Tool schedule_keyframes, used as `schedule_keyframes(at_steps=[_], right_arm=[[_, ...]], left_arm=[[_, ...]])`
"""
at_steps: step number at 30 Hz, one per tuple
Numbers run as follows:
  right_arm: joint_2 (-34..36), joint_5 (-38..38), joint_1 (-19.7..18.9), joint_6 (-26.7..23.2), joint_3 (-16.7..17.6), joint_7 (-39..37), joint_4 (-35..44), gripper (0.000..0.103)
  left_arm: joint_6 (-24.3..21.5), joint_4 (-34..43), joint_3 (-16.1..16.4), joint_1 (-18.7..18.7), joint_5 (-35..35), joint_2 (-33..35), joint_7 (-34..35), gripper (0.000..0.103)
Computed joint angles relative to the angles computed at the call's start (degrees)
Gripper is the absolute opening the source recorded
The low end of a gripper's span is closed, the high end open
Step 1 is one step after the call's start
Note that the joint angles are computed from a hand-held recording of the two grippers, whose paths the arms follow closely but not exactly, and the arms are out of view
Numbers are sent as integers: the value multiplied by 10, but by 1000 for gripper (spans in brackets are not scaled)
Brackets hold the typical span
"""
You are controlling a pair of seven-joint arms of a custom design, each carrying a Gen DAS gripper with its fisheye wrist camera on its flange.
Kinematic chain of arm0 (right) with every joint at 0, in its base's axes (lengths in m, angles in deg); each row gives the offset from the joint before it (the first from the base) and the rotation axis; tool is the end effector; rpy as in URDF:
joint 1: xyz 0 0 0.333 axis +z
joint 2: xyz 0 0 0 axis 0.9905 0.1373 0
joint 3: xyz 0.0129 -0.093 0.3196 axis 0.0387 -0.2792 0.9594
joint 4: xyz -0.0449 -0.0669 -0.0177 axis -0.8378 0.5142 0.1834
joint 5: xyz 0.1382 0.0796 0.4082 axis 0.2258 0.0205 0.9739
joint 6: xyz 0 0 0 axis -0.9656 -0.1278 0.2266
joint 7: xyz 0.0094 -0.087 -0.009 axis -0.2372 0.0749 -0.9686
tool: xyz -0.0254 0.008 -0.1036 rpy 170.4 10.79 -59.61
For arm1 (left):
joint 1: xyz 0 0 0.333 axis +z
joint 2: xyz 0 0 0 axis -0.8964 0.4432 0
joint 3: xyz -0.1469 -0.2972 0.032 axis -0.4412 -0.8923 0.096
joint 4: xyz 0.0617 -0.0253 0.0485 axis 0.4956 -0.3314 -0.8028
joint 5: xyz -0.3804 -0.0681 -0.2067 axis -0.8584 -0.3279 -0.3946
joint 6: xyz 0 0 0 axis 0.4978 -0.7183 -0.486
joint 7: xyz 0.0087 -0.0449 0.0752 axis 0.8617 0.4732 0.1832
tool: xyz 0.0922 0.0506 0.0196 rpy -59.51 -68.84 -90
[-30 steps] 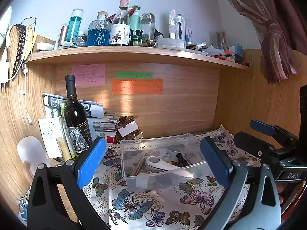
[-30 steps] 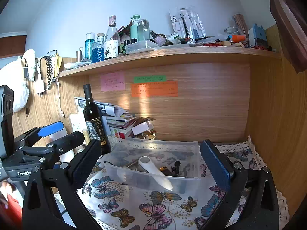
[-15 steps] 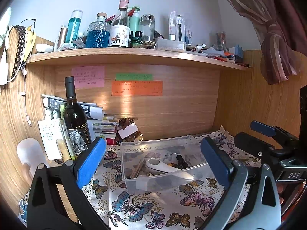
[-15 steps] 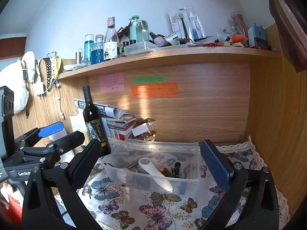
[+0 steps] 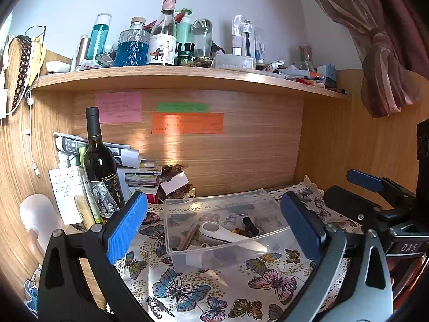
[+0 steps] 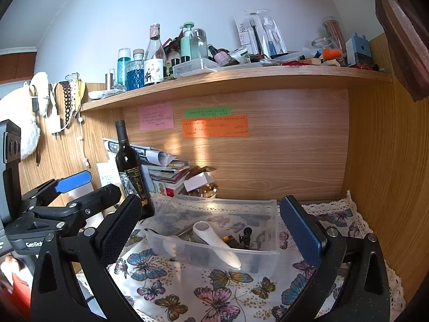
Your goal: Organize rigid objects
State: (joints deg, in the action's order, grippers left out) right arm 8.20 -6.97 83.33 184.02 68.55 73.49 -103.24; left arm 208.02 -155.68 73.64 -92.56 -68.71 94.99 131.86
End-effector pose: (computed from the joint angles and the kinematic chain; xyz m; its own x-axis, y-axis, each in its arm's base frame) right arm 0.7249 0.2570 0.6084 0.5056 -0.8619 -0.0380 -0.2516 -0.1052 -0.9621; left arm 0.6754 -0.0550 0.5864 0.0159 -0.9990 0.0425 -0.2390 -0.0451 -0.9700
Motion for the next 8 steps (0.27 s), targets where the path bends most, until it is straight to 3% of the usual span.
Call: schedule_keyframes(at_steps=[5, 8], right_arm=[[2, -3, 10, -7, -14, 11, 4, 103], [3, -4, 13, -9, -19, 13, 5, 103]], left_arm=[[9, -4, -33, 30, 14, -4, -6, 101], [10, -1, -35, 29, -2, -3, 10, 101]])
